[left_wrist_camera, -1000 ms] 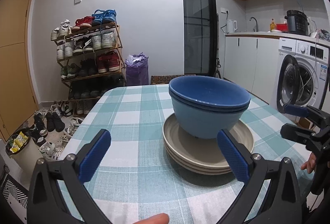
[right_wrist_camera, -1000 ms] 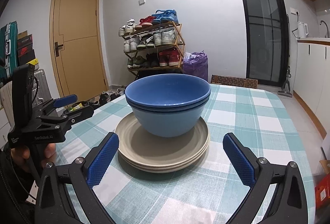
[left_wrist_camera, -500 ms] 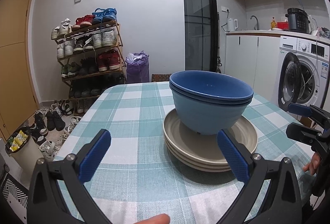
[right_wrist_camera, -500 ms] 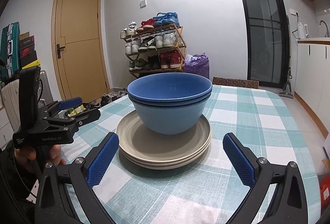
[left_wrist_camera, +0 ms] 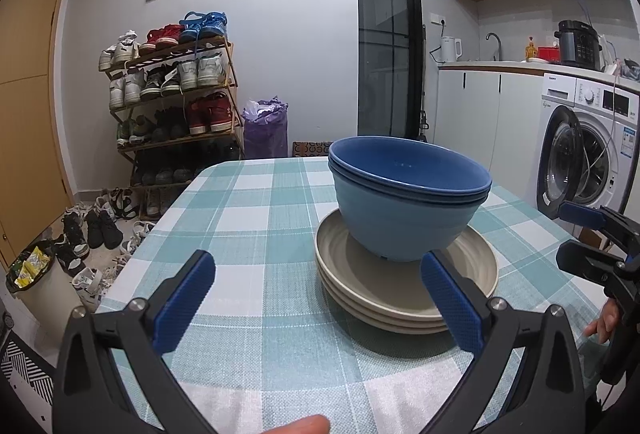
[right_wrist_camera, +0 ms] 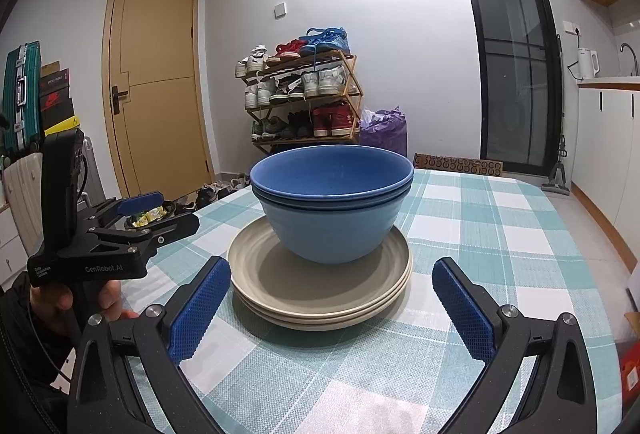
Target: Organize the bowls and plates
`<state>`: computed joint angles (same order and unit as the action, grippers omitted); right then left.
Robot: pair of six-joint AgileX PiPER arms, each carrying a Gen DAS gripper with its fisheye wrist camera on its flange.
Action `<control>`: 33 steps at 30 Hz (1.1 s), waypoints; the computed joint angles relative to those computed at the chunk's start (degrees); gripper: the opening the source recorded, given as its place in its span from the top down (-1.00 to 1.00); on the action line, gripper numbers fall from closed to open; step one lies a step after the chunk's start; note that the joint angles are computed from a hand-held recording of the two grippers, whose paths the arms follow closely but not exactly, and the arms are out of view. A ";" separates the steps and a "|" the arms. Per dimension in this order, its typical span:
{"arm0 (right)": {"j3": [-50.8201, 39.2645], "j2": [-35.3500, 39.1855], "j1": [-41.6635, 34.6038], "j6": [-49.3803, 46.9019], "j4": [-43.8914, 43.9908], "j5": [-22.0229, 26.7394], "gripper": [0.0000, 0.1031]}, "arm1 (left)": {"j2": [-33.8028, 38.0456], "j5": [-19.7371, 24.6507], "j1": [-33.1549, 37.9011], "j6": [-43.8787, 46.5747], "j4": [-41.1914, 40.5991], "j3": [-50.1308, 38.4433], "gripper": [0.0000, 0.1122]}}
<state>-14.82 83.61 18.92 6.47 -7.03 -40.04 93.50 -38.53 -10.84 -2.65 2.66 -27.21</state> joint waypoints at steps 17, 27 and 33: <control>0.14 0.03 -0.41 -0.05 -0.62 -0.31 -0.99 | -0.44 0.20 0.20 -0.62 0.99 0.23 -0.84; 0.28 -0.01 -0.55 0.06 -0.78 -0.56 -0.99 | -0.54 0.34 0.23 -0.81 1.21 0.22 -0.84; 0.31 0.00 -0.59 0.04 -0.83 -0.58 -0.99 | -0.60 0.33 0.23 -0.86 1.22 0.26 -0.84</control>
<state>-14.51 83.61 18.34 6.51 -7.86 -40.62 92.90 -38.20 -10.61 -3.52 3.87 -26.96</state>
